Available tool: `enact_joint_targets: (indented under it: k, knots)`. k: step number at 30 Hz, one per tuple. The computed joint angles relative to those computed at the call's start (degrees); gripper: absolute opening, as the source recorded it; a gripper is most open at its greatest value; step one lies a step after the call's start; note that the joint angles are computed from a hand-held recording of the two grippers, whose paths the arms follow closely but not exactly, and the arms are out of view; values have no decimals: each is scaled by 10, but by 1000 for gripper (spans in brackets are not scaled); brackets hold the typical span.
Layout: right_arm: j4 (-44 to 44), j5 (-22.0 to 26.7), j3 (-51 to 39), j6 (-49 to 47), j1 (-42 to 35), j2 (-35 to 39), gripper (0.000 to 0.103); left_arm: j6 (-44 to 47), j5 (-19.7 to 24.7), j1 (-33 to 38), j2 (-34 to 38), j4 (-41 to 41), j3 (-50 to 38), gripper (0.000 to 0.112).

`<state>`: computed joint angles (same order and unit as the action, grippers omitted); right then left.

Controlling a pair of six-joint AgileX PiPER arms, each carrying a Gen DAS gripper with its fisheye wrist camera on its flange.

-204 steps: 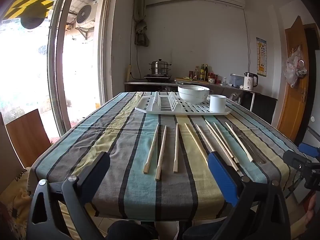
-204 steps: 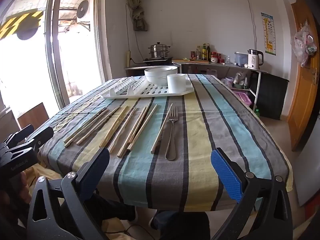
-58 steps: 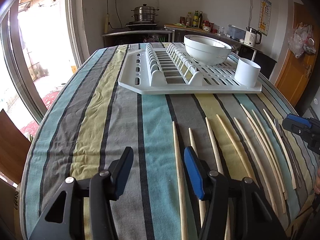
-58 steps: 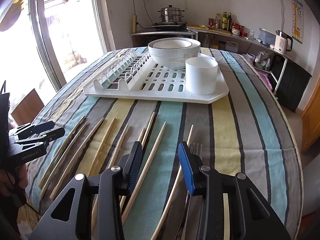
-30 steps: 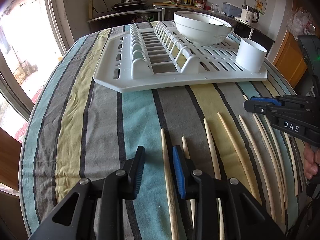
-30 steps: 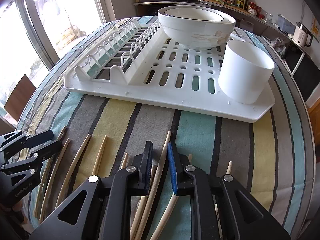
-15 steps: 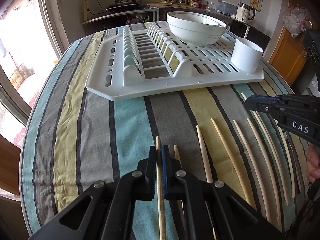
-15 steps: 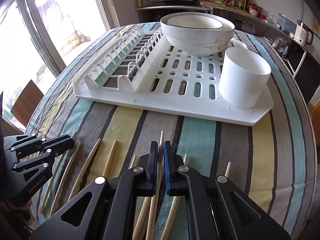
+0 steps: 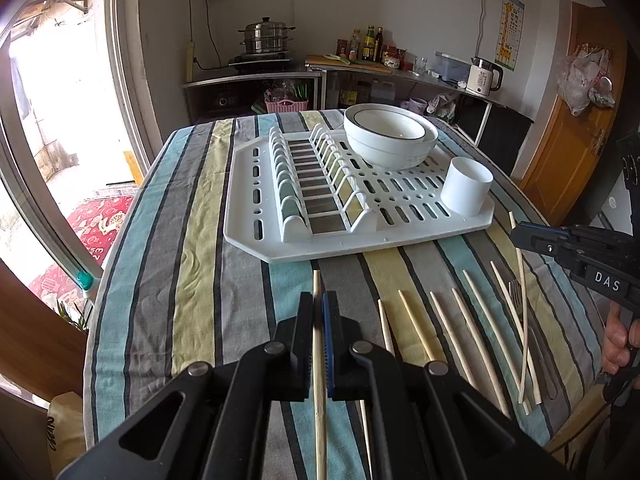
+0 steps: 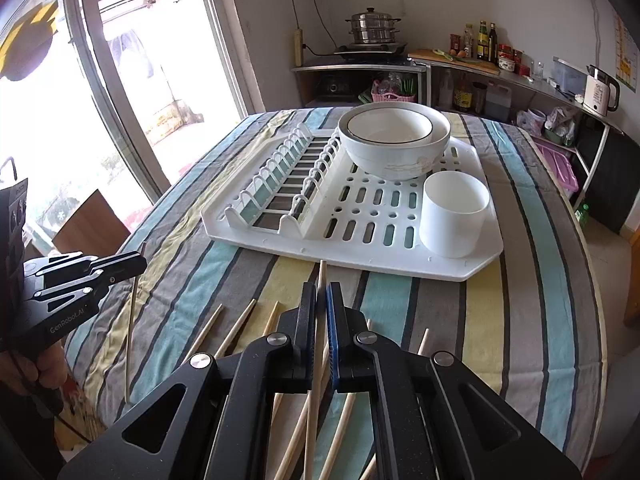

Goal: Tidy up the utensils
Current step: 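Close the left tool on a wooden chopstick while the right tool grasps another chopstick, then lift and carry the chopsticks in both tools toward the white cup on the rack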

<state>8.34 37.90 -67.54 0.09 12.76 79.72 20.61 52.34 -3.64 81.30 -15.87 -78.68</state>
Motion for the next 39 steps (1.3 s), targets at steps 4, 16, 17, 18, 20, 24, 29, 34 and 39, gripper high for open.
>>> enact_joint_targets:
  k: [4,16,17,18,20,24,29,34,39]
  knots:
    - [6,2,13,-7,-3,-41,5,9,13,10,-20,-14,-12,5]
    - [41,8,2,-46,-38,-97,5,-3,36,9,-46,-26,-62,5]
    - [48,10,-1,-54,-45,-99,5,-6,39,7,-44,-26,-71,5]
    - [51,11,-7,-57,-50,-97,5,-11,42,2,-39,-25,-82,5]
    - [64,15,-18,-70,-62,-94,5,-23,45,-11,-28,-18,-106,5]
    - [85,26,-39,-96,-90,-87,5,-53,57,-41,13,-2,-168,5]
    - [109,43,-80,-128,-132,-65,5,-85,80,-80,73,10,-258,5]
    - [134,53,-122,-153,-170,-35,5,-114,101,-120,134,21,-354,5]
    - [155,60,-168,-170,-199,-3,5,-147,155,-144,233,15,-513,5]
